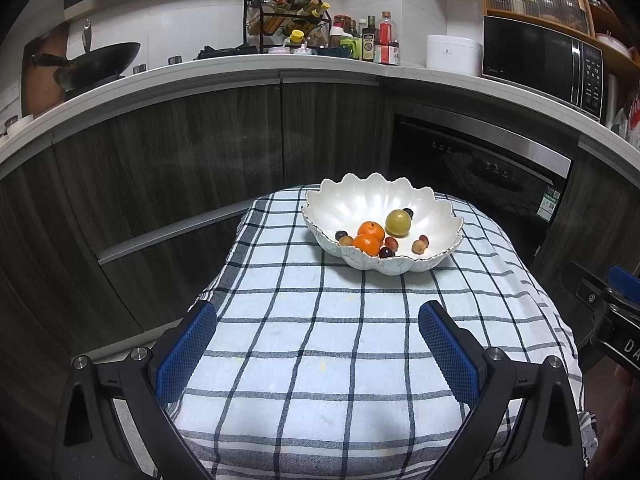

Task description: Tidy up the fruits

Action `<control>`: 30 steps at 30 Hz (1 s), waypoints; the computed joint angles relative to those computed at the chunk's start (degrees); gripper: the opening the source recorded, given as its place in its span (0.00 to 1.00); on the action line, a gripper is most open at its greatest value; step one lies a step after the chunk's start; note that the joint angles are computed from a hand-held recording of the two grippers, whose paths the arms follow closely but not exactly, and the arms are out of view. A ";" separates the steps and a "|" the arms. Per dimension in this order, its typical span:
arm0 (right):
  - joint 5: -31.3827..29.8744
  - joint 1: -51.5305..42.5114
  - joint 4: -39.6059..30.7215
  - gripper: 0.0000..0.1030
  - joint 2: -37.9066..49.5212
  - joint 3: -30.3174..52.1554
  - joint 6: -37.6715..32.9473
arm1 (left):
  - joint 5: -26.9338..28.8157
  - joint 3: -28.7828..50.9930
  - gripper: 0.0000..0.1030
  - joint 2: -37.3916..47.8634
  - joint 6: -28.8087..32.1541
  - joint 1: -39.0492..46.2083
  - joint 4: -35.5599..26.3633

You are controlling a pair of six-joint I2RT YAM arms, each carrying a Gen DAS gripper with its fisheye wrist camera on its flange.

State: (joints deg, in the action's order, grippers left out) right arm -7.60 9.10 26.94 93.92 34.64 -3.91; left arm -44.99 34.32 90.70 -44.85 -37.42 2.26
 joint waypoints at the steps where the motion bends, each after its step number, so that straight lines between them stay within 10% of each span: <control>1: -0.11 0.01 -0.04 0.90 0.07 0.09 0.12 | -0.05 0.04 1.00 0.10 0.00 -0.07 0.03; 30: -0.21 -0.14 0.32 0.90 0.88 0.35 -0.06 | 1.17 -1.26 1.00 0.11 0.36 0.61 2.66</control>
State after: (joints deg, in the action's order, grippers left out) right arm -7.82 8.96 27.26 94.80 34.98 -3.97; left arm -43.81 33.06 90.81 -44.49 -36.81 4.91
